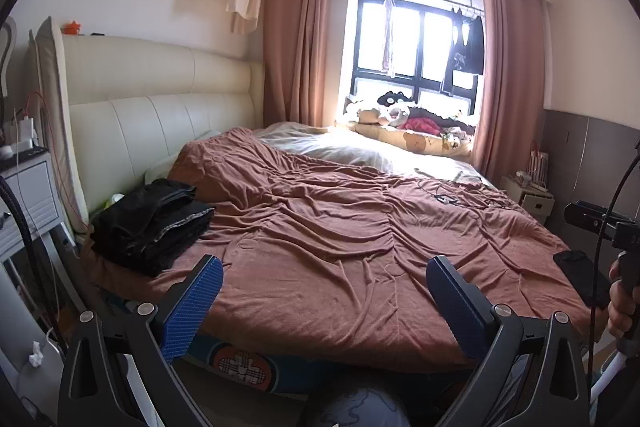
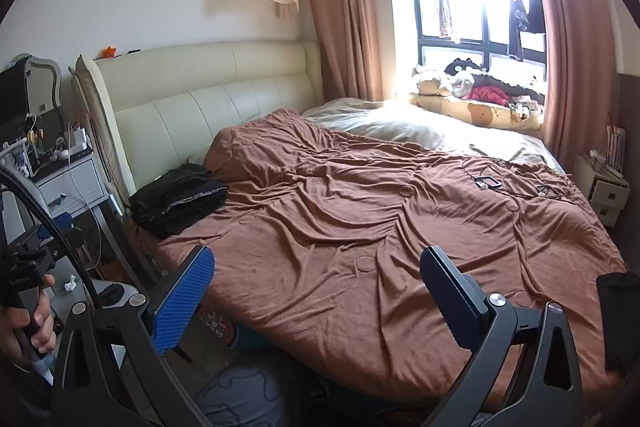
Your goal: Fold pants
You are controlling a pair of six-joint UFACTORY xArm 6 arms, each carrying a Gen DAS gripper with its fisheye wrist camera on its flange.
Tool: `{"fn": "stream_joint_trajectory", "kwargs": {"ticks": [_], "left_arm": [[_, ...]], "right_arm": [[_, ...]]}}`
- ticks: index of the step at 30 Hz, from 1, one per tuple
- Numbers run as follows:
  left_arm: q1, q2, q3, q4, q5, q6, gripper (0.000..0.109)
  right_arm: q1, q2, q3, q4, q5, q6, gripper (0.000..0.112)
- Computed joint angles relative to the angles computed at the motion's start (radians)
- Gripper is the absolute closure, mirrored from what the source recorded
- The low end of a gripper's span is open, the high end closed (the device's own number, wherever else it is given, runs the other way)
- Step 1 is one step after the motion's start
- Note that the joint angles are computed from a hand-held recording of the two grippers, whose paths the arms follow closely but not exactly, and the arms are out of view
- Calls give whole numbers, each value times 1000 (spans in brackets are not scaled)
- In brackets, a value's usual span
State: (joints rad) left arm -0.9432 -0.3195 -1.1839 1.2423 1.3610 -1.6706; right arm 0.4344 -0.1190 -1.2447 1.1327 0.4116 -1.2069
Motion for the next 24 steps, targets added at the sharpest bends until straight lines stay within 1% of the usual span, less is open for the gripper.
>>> {"fn": "stream_joint_trajectory", "kwargs": {"ticks": [3,9,10,13,20,24], "left_arm": [[-16,24,-10,0,5,-15,6],[-50,55,-12,11,18,-42,6],[-59,60,-10,16,27,-50,6],[-70,65,-2,16,32,-72,6],[-86,67,14,26,46,-115,6],[-90,70,21,23,51,-132,6]], "right_arm": [[10,-34,55,19,-35,-15,9],[46,-107,158,85,-97,-95,9],[47,-116,169,84,-103,-89,9],[48,-140,200,143,-90,-134,9],[67,-159,266,212,-150,-210,9],[62,-150,272,206,-157,-208,9]]}}
